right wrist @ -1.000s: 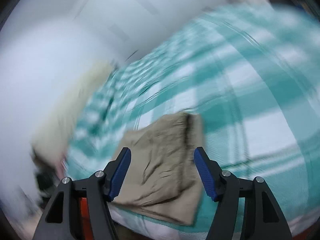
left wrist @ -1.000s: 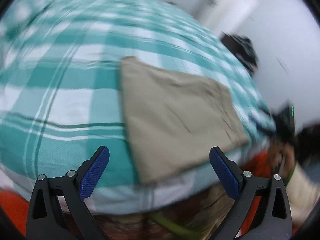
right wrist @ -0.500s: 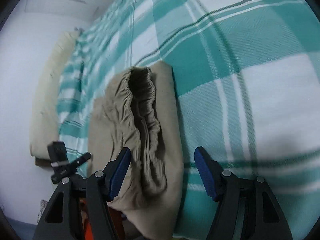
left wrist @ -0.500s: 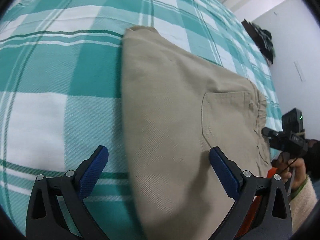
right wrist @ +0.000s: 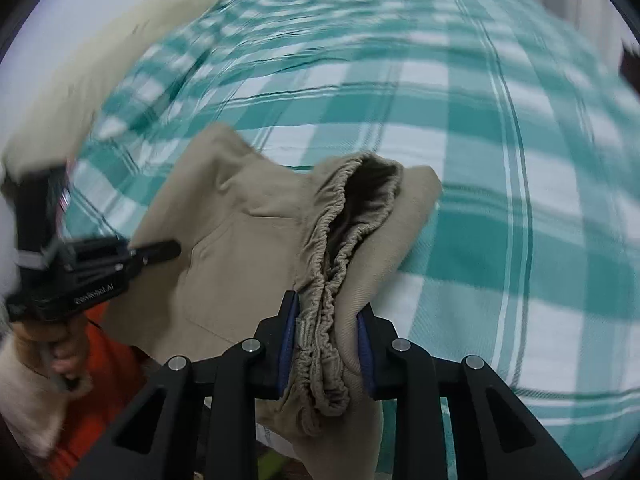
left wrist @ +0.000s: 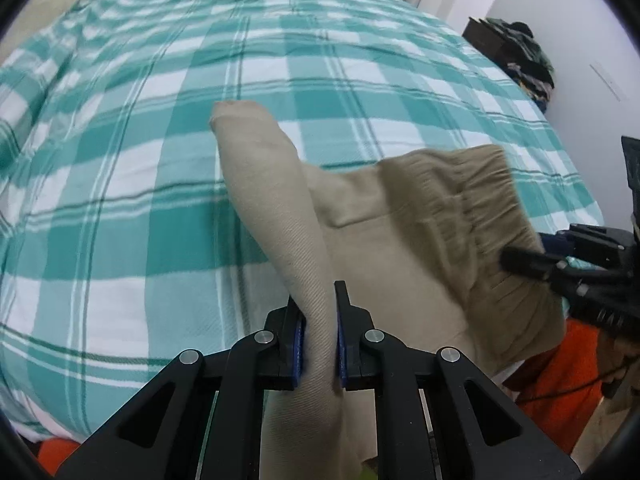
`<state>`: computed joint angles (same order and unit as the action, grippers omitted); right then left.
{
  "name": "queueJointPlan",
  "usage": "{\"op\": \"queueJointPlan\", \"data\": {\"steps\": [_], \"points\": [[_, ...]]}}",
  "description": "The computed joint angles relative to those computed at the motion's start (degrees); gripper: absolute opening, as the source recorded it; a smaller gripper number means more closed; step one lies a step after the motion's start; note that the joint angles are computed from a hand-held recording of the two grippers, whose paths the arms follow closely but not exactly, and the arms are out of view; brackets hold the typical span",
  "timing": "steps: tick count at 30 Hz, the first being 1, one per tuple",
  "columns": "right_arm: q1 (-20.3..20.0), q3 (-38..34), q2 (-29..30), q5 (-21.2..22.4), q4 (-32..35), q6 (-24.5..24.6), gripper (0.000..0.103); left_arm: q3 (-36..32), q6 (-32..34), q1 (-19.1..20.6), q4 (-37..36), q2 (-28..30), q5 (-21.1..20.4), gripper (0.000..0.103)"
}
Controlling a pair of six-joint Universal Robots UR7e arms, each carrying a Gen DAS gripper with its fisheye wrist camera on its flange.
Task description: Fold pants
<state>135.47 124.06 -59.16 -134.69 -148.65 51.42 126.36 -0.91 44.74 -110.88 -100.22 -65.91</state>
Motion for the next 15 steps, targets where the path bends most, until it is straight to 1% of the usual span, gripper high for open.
{"op": "queueJointPlan", "data": {"steps": [2,5,7,9,11,13,14,15], "points": [[0.8,-2.8,1.6,-1.4,3.2,-0.3,0.027,-0.6,1.0,-0.5,-1.0,0.8,0.6,0.011],[1.4,-3.6,1.7,-2.7,1.8,-1.9,0.027,-2.6,2.4,-0.3,-3.7,3.2,1.4,0.011],[1.7,-4.0,1.0,-4.0,0.5,-3.0,0.027,-5.0,3.7,0.8,-5.7,5.8,1.1,0.011],[0.9,-5.2,1.2,-5.9,-2.3,-6.2,0.027,-7.6,5.3,1.8,-8.9,9.3,1.2,0.011],[-0.7,-6.0,1.0,-7.4,-5.4,-10.5,0.027,-9.5,6.9,2.3,-12.6,12.8,1.8,0.011],[-3.0,-6.6,1.0,-8.4,-10.4,-15.9,0.027,-11.6,8.5,2.9,-16.7,17.0,2.6,0.011],[-4.5,-6.8,1.3,-8.9,-14.2,-20.0,0.027,-12.1,9.2,3.1,-18.1,18.4,3.0,0.011],[-5.6,-6.9,1.4,-9.2,-16.6,-22.7,0.027,-12.8,10.2,3.2,-19.9,20.5,3.7,0.011]]}}
